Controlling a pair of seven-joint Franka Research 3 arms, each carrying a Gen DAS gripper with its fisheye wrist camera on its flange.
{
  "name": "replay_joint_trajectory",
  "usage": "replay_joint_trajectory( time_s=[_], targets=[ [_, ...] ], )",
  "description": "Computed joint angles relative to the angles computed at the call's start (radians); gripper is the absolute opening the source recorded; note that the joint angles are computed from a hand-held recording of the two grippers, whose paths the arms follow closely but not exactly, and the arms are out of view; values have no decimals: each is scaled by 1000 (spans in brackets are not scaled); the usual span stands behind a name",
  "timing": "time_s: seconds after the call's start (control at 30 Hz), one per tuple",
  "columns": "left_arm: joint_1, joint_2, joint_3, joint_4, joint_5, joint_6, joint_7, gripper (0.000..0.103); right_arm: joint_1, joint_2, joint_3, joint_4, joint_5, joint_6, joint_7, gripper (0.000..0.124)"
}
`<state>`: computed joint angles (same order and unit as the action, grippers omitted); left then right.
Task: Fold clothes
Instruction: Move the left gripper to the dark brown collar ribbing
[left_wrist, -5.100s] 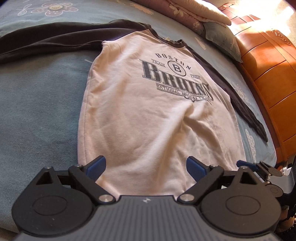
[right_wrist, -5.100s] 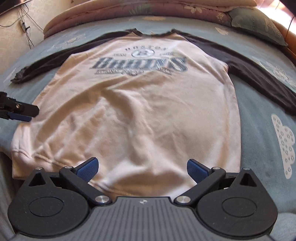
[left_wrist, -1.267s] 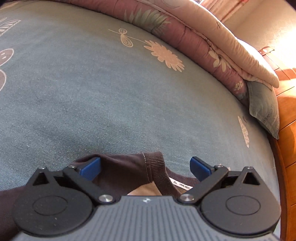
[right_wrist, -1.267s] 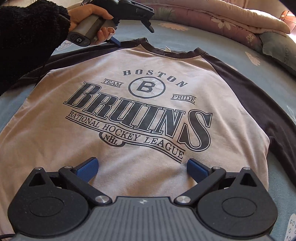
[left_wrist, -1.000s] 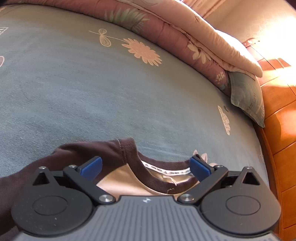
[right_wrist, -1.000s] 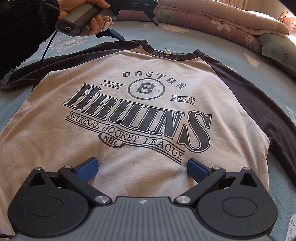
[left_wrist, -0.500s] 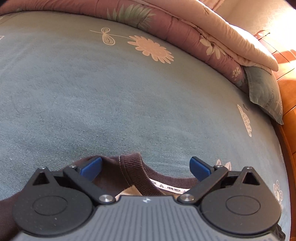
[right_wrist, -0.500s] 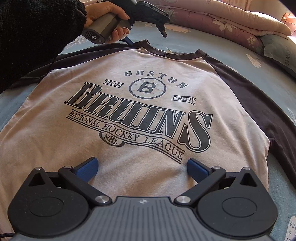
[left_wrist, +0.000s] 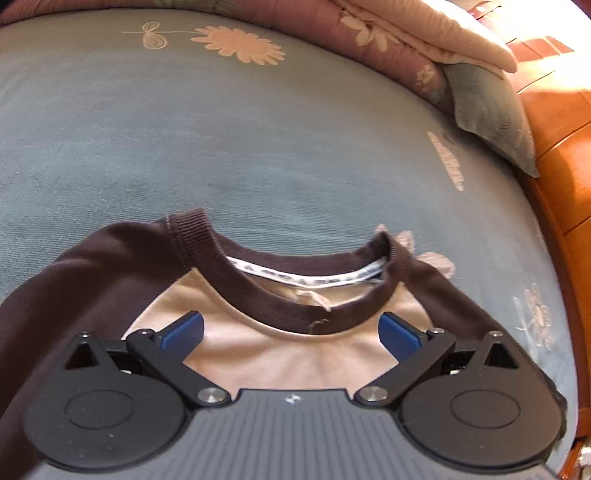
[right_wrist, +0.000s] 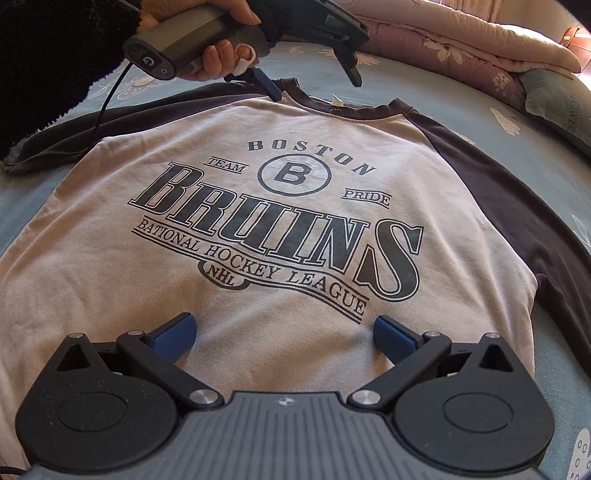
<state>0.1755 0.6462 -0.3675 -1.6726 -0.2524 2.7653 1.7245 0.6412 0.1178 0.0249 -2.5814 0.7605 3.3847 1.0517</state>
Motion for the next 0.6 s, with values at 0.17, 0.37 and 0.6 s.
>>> replay_joint_trajectory(
  time_s=[0.17, 0.37, 0.6],
  targets=[
    [-45, 21, 38, 45, 46, 19, -72, 100, -24, -2, 18, -6, -31, 2, 22, 103],
    [92, -15, -192, 2, -96, -81, 199, 100, 43, -1, -34, 4, 42, -4, -36, 103],
    [-41, 58, -145, 111, -127, -181, 286, 100, -92, -5, 73, -32, -121, 30, 90, 103]
  ],
)
